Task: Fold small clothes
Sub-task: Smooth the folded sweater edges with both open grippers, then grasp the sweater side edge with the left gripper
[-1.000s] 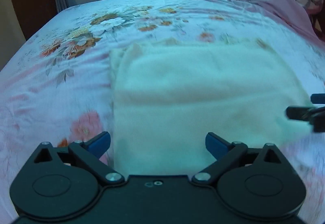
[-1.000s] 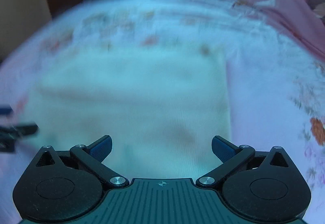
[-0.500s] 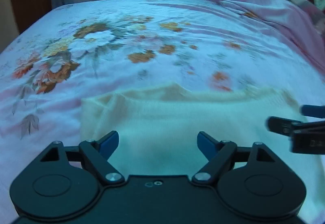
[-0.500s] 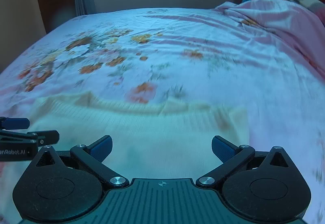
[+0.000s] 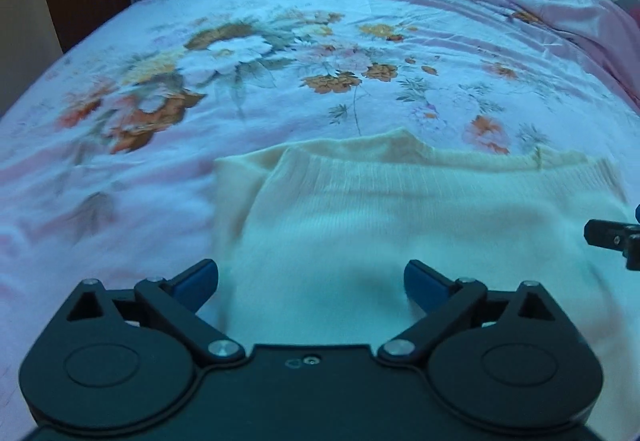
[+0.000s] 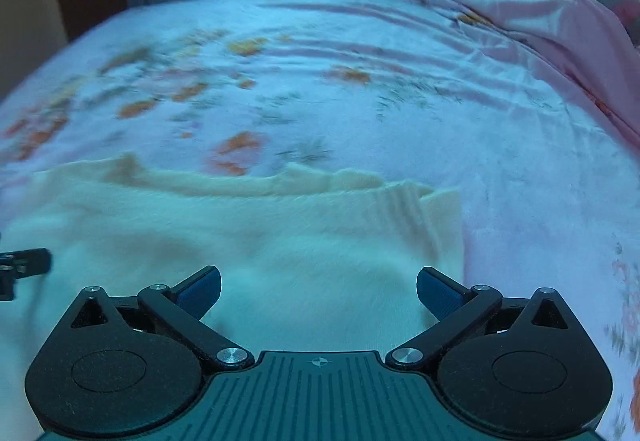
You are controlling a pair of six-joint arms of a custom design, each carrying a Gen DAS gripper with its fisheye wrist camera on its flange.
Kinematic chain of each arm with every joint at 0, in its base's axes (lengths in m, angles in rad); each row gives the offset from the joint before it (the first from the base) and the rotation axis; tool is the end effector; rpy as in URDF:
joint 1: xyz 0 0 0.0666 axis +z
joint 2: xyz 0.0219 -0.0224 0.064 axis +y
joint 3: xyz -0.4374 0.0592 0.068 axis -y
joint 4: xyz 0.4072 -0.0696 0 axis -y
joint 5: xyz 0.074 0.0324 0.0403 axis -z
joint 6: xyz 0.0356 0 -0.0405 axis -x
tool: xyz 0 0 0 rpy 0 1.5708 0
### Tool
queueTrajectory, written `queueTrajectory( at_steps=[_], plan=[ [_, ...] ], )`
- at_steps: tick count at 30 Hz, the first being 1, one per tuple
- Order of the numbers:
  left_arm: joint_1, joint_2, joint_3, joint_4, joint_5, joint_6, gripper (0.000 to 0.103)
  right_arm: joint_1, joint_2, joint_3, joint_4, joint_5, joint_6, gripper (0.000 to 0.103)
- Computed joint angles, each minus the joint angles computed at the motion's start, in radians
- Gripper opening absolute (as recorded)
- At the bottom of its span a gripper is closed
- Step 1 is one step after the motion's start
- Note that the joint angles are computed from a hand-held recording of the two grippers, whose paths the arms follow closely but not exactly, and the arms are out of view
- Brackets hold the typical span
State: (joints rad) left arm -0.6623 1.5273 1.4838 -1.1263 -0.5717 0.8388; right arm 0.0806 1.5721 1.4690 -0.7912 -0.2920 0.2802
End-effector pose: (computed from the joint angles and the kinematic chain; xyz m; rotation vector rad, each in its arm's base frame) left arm 0.4201 -0.3037 0.4571 -0.3634 2.4387 0.1878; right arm 0.5604 0.0551 0.4416 -0.5594 2.3669 0.2702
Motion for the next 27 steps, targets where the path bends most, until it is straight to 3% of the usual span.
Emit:
queueTrajectory(
  at_steps=[4,9,12,19,20,22,24,27],
  plan=[
    [-0.053,-0.072,-0.069,-0.026,-0.048,0.05,0.101,-0.002,-0.088,-0.091,-0.019,-0.059,0.005,0.103],
    [-0.054,-0.117,-0.136,-0.035,0.013,0.138,0.101,0.025,-0.133,-0.168,-0.028,-0.02,0.023,0.103],
    [-0.029,-0.155,-0.191,0.05,0.098,0.145,0.102,0.034,-0.141,-0.185,-0.025,0.013,0.048,0.103],
    [0.017,-0.208,-0.284,0.268,0.186,0.105,0.1,0.014,-0.144,-0.172,-0.056,-0.046,0.011,0.103],
    [0.023,-0.216,-0.298,0.299,0.195,0.109,0.098,0.012,-0.144,-0.173,-0.055,-0.05,0.007,0.103],
    [0.031,-0.23,-0.315,0.338,0.203,0.107,0.081,0.012,-0.148,-0.178,-0.048,-0.049,0.006,0.103],
    [0.049,-0.246,-0.333,0.385,0.241,0.117,0.054,0.015,-0.147,-0.178,-0.046,-0.051,0.008,0.103],
    [0.079,-0.266,-0.363,0.451,0.292,0.179,0.048,0.02,-0.145,-0.18,-0.034,-0.053,-0.004,0.103]
  ],
)
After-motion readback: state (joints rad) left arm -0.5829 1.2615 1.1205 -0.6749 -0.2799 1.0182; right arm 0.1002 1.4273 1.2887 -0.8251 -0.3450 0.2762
